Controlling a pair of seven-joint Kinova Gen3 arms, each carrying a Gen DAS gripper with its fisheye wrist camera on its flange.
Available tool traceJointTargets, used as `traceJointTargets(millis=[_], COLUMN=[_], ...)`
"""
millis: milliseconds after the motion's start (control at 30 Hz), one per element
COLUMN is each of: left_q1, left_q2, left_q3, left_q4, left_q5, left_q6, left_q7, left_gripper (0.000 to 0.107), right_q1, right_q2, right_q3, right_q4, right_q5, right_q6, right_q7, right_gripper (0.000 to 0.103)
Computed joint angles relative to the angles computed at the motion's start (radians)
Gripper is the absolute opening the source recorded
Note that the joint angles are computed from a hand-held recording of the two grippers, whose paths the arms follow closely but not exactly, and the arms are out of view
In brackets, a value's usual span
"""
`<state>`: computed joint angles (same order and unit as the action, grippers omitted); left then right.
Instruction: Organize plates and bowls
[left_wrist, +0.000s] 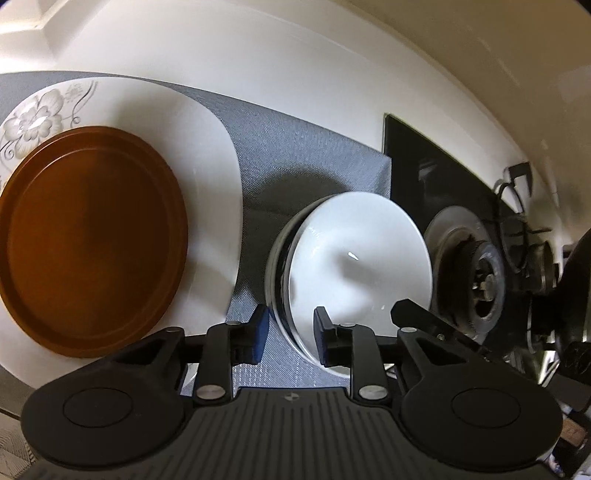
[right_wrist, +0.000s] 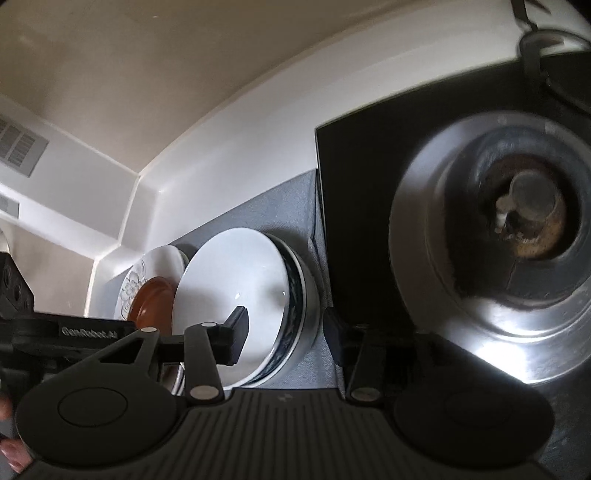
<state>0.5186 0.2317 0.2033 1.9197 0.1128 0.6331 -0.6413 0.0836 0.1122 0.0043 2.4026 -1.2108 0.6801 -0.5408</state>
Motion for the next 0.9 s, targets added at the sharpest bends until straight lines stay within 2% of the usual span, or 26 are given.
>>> traceJointTargets(millis=[100,200,267,333,433,667,767,900], left_q1=[0.019,0.044,0.084,0.119,0.099,0.153,0.158,0.2], left_q2=[0.033,0.052,0.065,0.068,0.054,0.008,-0.015,-0.032], left_q3=[-0.004,-0.013,-0.027,-0.039,-0.012,0.019,0.032,0.024], left_q4=[-0.021,-0.025,-0.05,-0.065,-0.043,0.008,0.054,0.086], left_q5=[-0.02,-0.036,-0.084,-0.129,-0.102,-0.117,-0.09,-0.172], left_q6=[0.018,0.012,0.036,0.057,0.046,0.058,0.024,-0.004], left_q7=[0.024,0.069,0.114,0.159,0.146,0.19,0.209,0.276], left_gripper=[0.028,0.027,0.027,0.027,0.028,0.028,0.027,0.031], right_q1=[-0.02,-0.042,-0.07,-0.101,-0.045,-0.047,-0.031,-0.01], right_q2=[0.024,0.045,0.026,0.008,0.019,-0.076,-0.101,-0.114], right_q3=[-0.015,-0.038,-0.065,-0.047,-0.039,-0.012,0.02,0.052], right_q4=[-0.003,-0.011,-0.005,0.002,0.013,0.076,0.114,0.161], right_q5=[-0.016,-0.015,-0.005,0.026,0.01,0.151,0.157,0.084], right_q6=[-0.025,-0.046,-0.113,-0.146,-0.093,-0.037,0.003,0.016], right_q7=[-0.02,-0.021,-0.03,-0.049,-0.04,-0.091,-0.058,0.069], right_gripper=[0.055,0.067,0.062,0.034,0.033,0.034,0.036,0.038])
